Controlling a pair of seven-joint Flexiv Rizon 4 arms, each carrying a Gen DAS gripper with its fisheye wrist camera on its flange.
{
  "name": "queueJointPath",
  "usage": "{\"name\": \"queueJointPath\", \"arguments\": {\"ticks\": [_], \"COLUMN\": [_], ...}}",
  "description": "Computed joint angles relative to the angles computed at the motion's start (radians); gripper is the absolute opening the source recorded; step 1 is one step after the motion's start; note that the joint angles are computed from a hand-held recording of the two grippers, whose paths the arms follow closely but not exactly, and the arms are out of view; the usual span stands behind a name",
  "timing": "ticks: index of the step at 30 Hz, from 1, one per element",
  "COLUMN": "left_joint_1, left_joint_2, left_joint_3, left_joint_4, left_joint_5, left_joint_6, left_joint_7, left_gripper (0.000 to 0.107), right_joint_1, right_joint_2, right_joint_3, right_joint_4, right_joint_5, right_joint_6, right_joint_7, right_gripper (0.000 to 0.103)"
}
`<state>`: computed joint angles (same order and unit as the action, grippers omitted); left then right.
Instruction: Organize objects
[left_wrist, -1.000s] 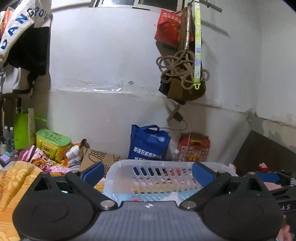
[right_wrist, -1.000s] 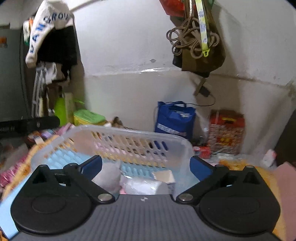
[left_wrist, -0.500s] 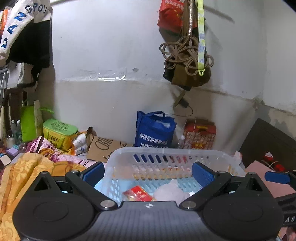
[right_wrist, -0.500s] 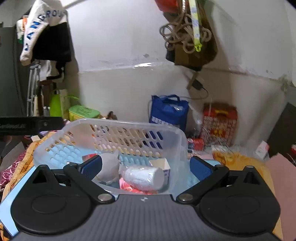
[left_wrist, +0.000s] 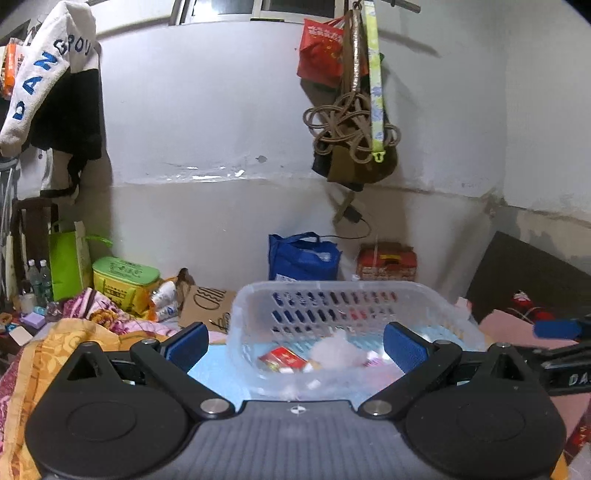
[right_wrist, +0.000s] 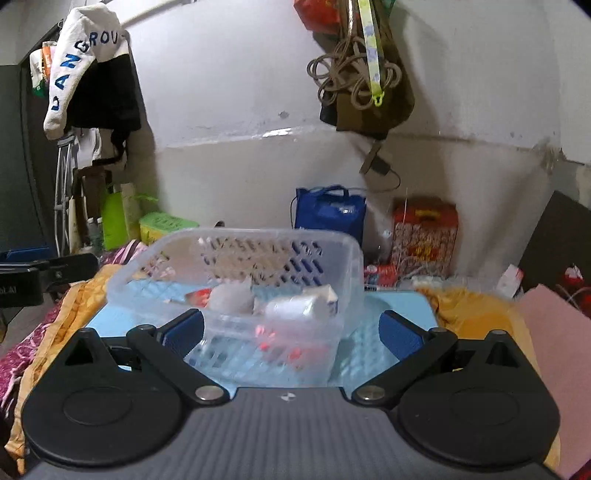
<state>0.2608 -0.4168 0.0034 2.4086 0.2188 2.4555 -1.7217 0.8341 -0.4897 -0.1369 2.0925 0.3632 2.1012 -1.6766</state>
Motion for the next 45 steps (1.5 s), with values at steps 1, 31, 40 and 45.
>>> {"name": "queueJointPath", "arguments": {"ticks": [1, 31, 40, 45], "left_joint_1": [-0.014, -0.131, -0.141, -0.148], "left_joint_2": [0.010, 0.004, 0.003, 0.004], "left_joint_3": [0.003, 0.028, 0.029, 0.027], "left_joint_4": [0.009, 0.064, 0.065, 0.065], "left_joint_5": [-0.010, -0.195, -0.207, -0.216], "left_joint_6": [-0.010, -0.028, -0.022, -0.024], "left_joint_7": [0.012, 0.127, 0.139, 0.143], "left_gripper": [0.102, 0.102, 0.102, 0.102], "right_joint_1": [0.024, 0.171, 0.175, 0.159], "right_joint_2": [0.003, 0.046, 0.043, 0.044], "right_joint_3": [-0.019, -0.129, -0.132, -0.121], "right_joint_4": [0.002, 0.038, 0.037, 0.038], "right_joint_5": [0.023, 0.098, 0.101, 0.092], "right_joint_6": [-0.002, -0.053, -0.046, -0.050], "right_joint_7": [-0.005, -0.052, -0.037, -0.020], "right_gripper": [0.103, 0.103, 0.103, 0.103]}}
